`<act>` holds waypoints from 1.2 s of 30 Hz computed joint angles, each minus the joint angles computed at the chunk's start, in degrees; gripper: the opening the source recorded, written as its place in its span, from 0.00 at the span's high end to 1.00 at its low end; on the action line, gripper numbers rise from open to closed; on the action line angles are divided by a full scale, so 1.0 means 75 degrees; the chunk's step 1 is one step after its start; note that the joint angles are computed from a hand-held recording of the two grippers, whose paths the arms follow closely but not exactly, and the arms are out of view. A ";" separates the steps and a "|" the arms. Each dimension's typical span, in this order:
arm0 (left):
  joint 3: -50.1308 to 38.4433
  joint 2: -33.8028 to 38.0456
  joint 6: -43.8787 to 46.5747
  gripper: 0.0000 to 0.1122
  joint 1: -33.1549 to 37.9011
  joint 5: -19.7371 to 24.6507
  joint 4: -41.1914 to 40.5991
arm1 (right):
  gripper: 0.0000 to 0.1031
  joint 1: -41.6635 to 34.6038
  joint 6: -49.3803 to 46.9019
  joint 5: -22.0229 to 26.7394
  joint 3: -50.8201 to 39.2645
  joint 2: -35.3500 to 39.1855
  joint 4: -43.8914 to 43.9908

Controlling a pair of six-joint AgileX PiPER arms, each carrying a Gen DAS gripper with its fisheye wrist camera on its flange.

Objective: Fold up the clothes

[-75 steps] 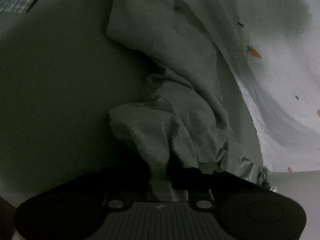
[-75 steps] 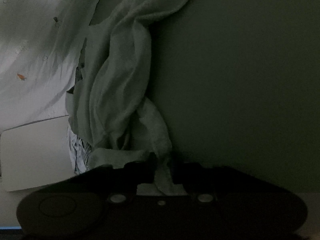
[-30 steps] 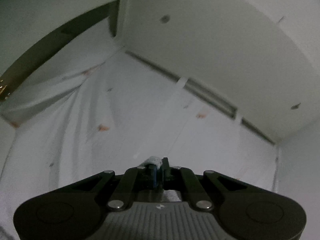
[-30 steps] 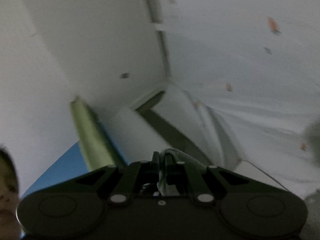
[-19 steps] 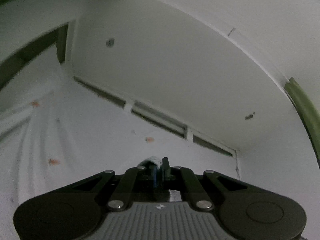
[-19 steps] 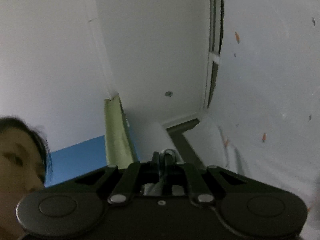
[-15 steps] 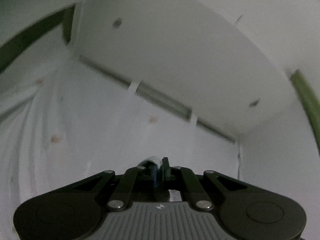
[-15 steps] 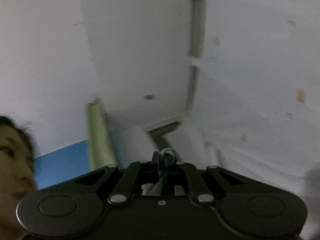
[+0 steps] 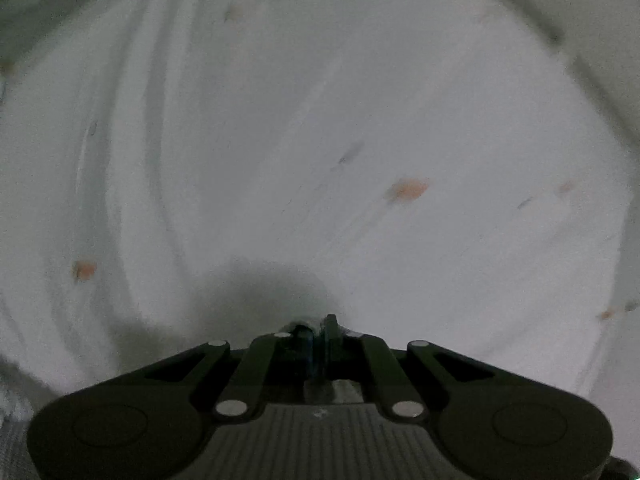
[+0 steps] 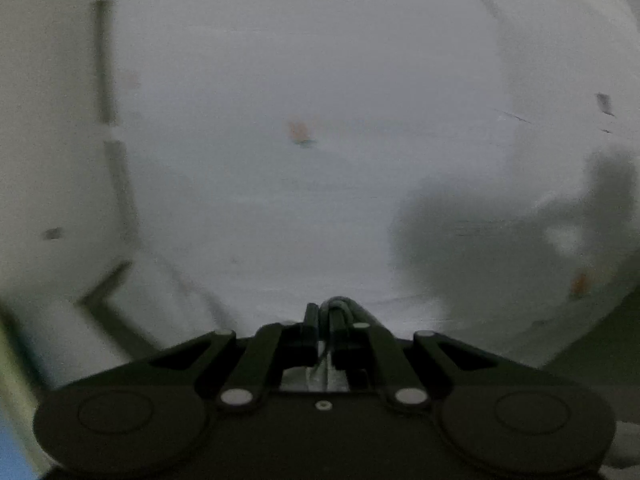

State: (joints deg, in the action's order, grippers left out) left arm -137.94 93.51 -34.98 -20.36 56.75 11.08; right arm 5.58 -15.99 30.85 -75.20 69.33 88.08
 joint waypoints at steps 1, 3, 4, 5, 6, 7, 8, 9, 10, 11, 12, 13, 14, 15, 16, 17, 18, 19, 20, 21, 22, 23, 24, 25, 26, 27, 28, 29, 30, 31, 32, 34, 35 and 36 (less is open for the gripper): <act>0.0048 0.0353 0.0262 0.94 0.0427 0.0074 -0.0594 | 0.94 0.0022 -0.0141 -0.0009 -0.0103 0.0504 -0.0011; 0.0282 0.1064 0.0414 0.77 0.1149 0.0122 -0.1602 | 0.80 -0.0013 -0.0102 0.0087 -0.0402 0.1611 -0.0225; 0.0485 0.1476 0.0622 0.61 0.1546 0.0084 -0.2316 | 0.73 -0.0035 0.0110 0.0073 -0.0560 0.2135 -0.0431; 0.0510 0.1903 0.0691 0.54 0.1777 0.0243 -0.2725 | 0.57 -0.0080 0.0273 0.0082 -0.0680 0.2682 -0.0650; 0.0321 0.2379 0.0536 0.44 0.1908 0.0622 -0.2828 | 0.50 -0.0086 0.0673 0.0038 -0.0829 0.3145 -0.1174; 0.0438 0.2728 0.0227 0.44 0.1928 0.0807 -0.2626 | 0.51 -0.0072 0.1234 -0.0017 -0.0976 0.3513 -0.1938; 0.0860 0.2867 -0.0036 0.44 0.1869 0.0793 -0.2257 | 0.51 -0.0070 0.1716 -0.0036 -0.1040 0.3851 -0.2702; 0.1588 0.2747 -0.0214 0.44 0.1769 0.0496 -0.1810 | 0.51 -0.0069 0.2217 -0.0001 -0.1074 0.4079 -0.3466; 0.2351 0.2543 -0.0312 0.44 0.1658 0.0197 -0.1382 | 0.51 -0.0063 0.2544 0.0004 -0.0975 0.4142 -0.4104; 0.3115 0.2285 -0.0302 0.43 0.1574 -0.0089 -0.1062 | 0.51 -0.0069 0.2566 -0.0061 -0.0729 0.4137 -0.4469; 0.3879 0.1975 -0.0244 0.41 0.1522 -0.0323 -0.0843 | 0.51 -0.0063 0.2579 -0.0175 -0.0407 0.4061 -0.4885; 0.4643 0.1626 -0.0218 0.37 0.1466 -0.0498 -0.0677 | 0.50 -0.0037 0.2685 -0.0318 -0.0020 0.3902 -0.5398; 0.5407 0.1253 -0.0254 0.35 0.1415 -0.0771 -0.0572 | 0.50 -0.0011 0.2889 -0.0425 0.0373 0.3708 -0.5935; 0.6081 0.0920 -0.0313 0.31 0.1367 -0.0945 -0.0491 | 0.50 -0.0001 0.3134 -0.0476 0.0769 0.3482 -0.6423; 0.6834 0.0506 -0.0368 0.26 0.1356 -0.1173 -0.0528 | 0.50 0.0010 0.3460 -0.0441 0.1088 0.3248 -0.6896; 0.7301 0.0095 -0.0312 0.24 0.1360 -0.1153 -0.0667 | 0.49 0.0004 0.3658 -0.0384 0.1459 0.2966 -0.7224; 0.7790 -0.0296 -0.0230 0.21 0.1329 -0.1202 -0.0796 | 0.49 0.0031 0.3747 -0.0357 0.1896 0.2611 -0.7499; 0.8413 -0.0731 -0.0158 0.19 0.1271 -0.1343 -0.0874 | 0.49 0.0101 0.3876 -0.0328 0.2313 0.2228 -0.7832; 0.8906 -0.1098 -0.0168 0.19 0.1164 -0.1305 -0.0859 | 0.48 0.0224 0.4145 -0.0249 0.2649 0.1853 -0.8332; 0.9284 -0.1447 -0.0254 0.18 0.1006 -0.1162 -0.0752 | 0.47 0.0420 0.4547 -0.0119 0.2913 0.1474 -0.8973; 0.9640 -0.1792 -0.0357 0.17 0.0830 -0.0998 -0.0641 | 0.45 0.0601 0.4823 -0.0012 0.3196 0.1084 -0.9482; 0.9957 -0.2123 -0.0524 0.17 0.0601 -0.0804 -0.0498 | 0.37 0.0793 0.5028 0.0024 0.3547 0.0678 -0.9911; 1.0213 -0.2424 -0.0806 0.17 0.0291 -0.0599 -0.0293 | 0.30 0.1034 0.5307 0.0066 0.3933 0.0225 -1.0385; 1.0520 -0.2745 -0.1038 0.17 0.0041 -0.0482 -0.0139 | 0.28 0.1243 0.5565 0.0205 0.4226 -0.0213 -1.0816; 1.0809 -0.3063 -0.1296 0.17 -0.0240 -0.0341 0.0020 | 0.26 0.1526 0.5942 0.0386 0.4451 -0.0604 -1.1294; 1.1058 -0.3362 -0.1578 0.16 -0.0546 -0.0173 0.0174 | 0.25 0.1986 0.6562 0.0650 0.4625 -0.0976 -1.1908; 1.1224 -0.3606 -0.1869 0.16 -0.0844 0.0010 0.0298 | 0.24 0.2483 0.7207 0.0965 0.4769 -0.1305 -1.2494; 1.1370 -0.3828 -0.2192 0.16 -0.1150 0.0195 0.0417 | 0.24 0.2868 0.7699 0.1227 0.4971 -0.1624 -1.2867; 1.1490 -0.4055 -0.2539 0.16 -0.1479 0.0413 0.0507 | 0.24 0.3217 0.8134 0.1474 0.5204 -0.1958 -1.3132; 1.1629 -0.4278 -0.2810 0.16 -0.1726 0.0583 0.0528 | 0.24 0.3632 0.8629 0.1758 0.5422 -0.2290 -1.3416; 1.1789 -0.4475 -0.3035 0.15 -0.1901 0.0664 0.0515 | 0.24 0.3974 0.9051 0.2055 0.5554 -0.2580 -1.3556; 1.2078 -0.4845 -0.3392 0.14 -0.2113 0.0793 0.0437 | 0.23 0.4526 0.9716 0.2594 0.5710 -0.3026 -1.3685; 1.2207 -0.4972 -0.3623 0.14 -0.2262 0.0869 0.0452 | 0.23 0.4787 0.9953 0.2803 0.5807 -0.3159 -1.3792; 1.2328 -0.5087 -0.3893 0.13 -0.2456 0.0964 0.0484 | 0.23 0.5073 1.0212 0.3021 0.5901 -0.3288 -1.3900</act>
